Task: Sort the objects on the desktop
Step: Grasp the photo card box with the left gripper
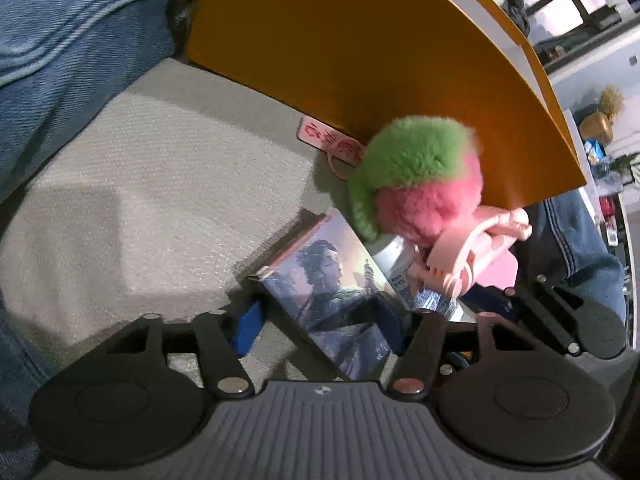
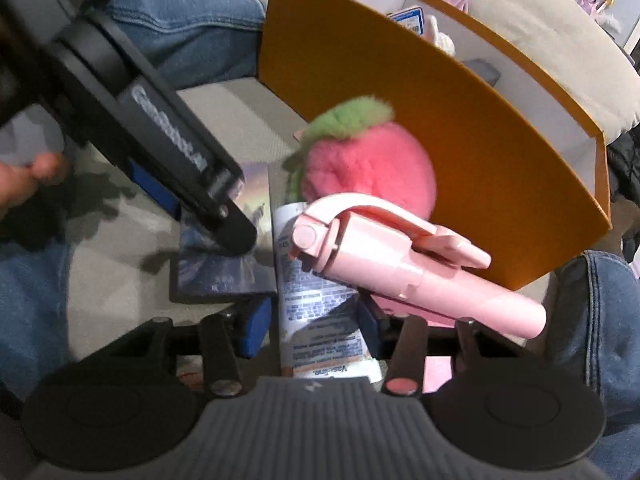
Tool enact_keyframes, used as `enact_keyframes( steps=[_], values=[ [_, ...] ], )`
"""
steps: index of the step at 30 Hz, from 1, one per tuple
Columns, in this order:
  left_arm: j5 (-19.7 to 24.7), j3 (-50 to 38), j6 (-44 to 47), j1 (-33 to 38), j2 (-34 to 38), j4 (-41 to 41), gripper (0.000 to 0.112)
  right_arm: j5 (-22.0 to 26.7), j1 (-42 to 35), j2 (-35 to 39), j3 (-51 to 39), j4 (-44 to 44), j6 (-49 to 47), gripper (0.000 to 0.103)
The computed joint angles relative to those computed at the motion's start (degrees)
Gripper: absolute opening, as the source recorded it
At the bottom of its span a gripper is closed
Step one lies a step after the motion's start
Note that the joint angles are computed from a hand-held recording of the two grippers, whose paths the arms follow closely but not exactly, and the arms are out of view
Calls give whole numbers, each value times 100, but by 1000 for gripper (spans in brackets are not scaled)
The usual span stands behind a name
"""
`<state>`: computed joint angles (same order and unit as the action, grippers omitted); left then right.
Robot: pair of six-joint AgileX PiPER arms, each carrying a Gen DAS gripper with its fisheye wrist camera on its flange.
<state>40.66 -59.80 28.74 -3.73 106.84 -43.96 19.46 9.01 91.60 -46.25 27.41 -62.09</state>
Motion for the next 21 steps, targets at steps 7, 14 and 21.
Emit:
enact_keyframes(
  steps=[7, 14, 21],
  values=[
    [-92, 365, 361, 192, -416, -66, 33, 59, -29, -186, 149, 610, -870, 47],
    [52, 329, -14, 214, -586, 274, 28, 732, -111, -208, -16, 1597, -1750, 42],
    [206, 208, -115, 248, -230, 14, 61, 636, -237, -283, 32, 890, -1052, 43]
  ],
)
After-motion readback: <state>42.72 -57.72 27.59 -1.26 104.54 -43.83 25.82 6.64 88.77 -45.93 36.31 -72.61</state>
